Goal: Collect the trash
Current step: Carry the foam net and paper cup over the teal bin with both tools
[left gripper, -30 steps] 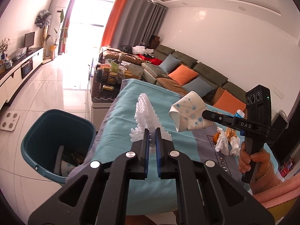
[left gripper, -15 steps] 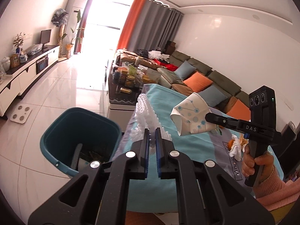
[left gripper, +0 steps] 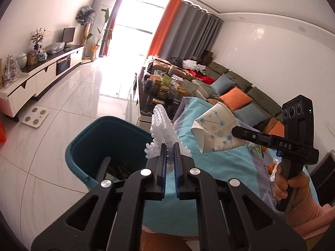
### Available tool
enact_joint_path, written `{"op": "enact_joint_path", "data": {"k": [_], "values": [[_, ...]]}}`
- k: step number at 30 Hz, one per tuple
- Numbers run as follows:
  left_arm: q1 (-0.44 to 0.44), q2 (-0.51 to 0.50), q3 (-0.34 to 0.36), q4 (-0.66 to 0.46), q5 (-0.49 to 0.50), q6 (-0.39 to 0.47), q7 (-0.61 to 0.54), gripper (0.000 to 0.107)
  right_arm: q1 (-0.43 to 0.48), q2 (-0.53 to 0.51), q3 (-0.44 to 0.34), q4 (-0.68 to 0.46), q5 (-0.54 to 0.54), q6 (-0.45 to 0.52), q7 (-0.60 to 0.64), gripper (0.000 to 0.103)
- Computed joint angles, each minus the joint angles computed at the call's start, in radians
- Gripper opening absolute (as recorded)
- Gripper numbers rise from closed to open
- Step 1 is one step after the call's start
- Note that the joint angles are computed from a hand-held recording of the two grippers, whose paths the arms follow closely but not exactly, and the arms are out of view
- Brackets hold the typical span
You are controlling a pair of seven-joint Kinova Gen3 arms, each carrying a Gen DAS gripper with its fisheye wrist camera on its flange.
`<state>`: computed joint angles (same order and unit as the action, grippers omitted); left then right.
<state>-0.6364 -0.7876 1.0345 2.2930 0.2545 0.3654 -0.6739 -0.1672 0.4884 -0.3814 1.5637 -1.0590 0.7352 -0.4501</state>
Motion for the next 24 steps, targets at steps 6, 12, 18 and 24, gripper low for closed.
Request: {"op": "enact_joint_path", "data": {"k": [6,12,18,24], "values": [[0.004,-0.020,-0.024,0.013,0.001,0.032,0.011,0.007,-0.043,0.019,0.004,-0.040,0.049,-0.005,-0.050,0.002],[-0.007,-0.027,-0.028,0.025,0.005,0.057,0.027,0.007,-0.089,0.041,0.003,-0.081,0.128,-0.015,-0.124,0.002],[-0.027,-0.002,-0.033,0.045,0.006,0.053,0.033,0.007,-0.144,0.072,0.001,-0.139,0.226,-0.026,-0.220,0.002],[-0.054,0.021,-0.011,0.061,0.005,0.051,0.048,0.007,-0.200,0.111,0.010,-0.208,0.342,-0.021,-0.326,0.002]]}}
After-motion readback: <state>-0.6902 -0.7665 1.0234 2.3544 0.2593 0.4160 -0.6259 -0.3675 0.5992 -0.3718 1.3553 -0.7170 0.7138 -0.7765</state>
